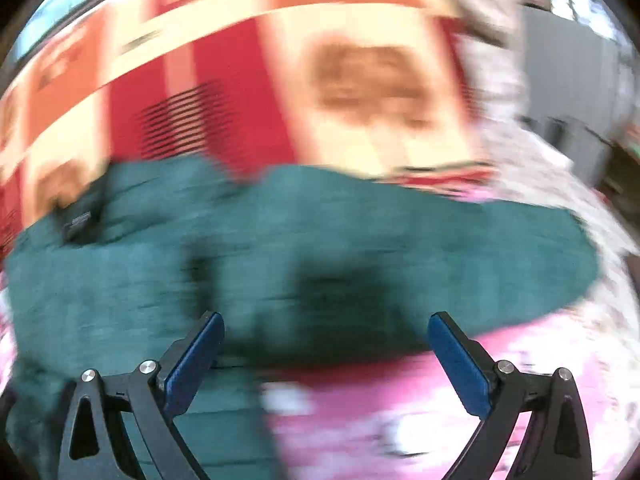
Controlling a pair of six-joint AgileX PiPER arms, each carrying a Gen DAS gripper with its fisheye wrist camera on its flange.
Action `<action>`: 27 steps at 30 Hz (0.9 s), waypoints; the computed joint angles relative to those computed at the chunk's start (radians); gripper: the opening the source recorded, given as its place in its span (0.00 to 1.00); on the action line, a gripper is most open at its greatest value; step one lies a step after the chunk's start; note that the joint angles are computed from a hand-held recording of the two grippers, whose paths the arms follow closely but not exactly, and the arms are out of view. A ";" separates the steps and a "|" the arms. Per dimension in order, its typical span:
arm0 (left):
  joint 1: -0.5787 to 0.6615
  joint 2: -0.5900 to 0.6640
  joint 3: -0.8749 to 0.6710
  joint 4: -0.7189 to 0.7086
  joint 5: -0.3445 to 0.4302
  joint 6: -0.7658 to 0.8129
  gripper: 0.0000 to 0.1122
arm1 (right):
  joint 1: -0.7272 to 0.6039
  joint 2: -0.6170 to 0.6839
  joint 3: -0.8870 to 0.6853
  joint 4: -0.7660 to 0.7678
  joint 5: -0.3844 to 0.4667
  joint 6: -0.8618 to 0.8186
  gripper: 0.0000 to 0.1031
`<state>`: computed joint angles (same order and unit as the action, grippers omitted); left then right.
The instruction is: Fold large clothes
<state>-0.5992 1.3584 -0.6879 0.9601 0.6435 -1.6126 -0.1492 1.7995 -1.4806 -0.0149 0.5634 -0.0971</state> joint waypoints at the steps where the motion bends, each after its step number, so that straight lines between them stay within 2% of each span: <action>1: -0.022 0.007 0.006 0.002 0.014 -0.012 0.91 | -0.070 0.012 -0.029 0.052 0.007 -0.037 0.98; 4: -0.020 0.030 -0.019 -0.048 0.009 0.031 0.91 | -0.238 0.050 -0.101 0.170 0.014 -0.075 0.98; 5: -0.024 0.026 -0.023 -0.030 0.022 0.009 0.91 | -0.299 0.077 -0.139 0.261 0.034 -0.118 0.98; 9: -0.020 0.015 -0.032 -0.003 0.033 -0.038 0.91 | -0.459 0.223 -0.334 0.571 0.192 -0.234 0.94; 11: -0.004 0.022 -0.050 -0.025 0.030 -0.015 0.91 | -0.467 0.297 -0.408 0.611 0.234 -0.218 0.92; 13: 0.013 0.030 -0.067 -0.060 0.022 0.026 0.90 | -0.458 0.317 -0.415 0.629 0.198 -0.253 0.92; 16: 0.032 0.042 -0.080 -0.080 0.004 0.060 0.91 | -0.432 0.371 -0.491 0.558 0.207 -0.227 0.93; 20: 0.058 0.070 -0.089 -0.122 -0.018 0.091 0.91 | -0.463 0.446 -0.576 0.722 0.218 -0.332 0.92; 23: 0.076 0.078 -0.091 -0.146 -0.033 0.105 0.90 | -0.474 0.448 -0.538 0.877 0.154 -0.412 0.92; 25: 0.081 0.077 -0.087 -0.142 -0.039 0.100 0.90 | -0.480 0.453 -0.531 0.968 0.146 -0.467 0.92; 27: 0.085 0.082 -0.091 -0.144 -0.035 0.103 0.90 | -0.495 0.472 -0.548 1.061 0.189 -0.508 0.77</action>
<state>-0.5138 1.4404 -0.7787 0.8156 0.6084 -1.5099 -0.6447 2.2720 -2.0288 1.0464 0.7523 -0.6051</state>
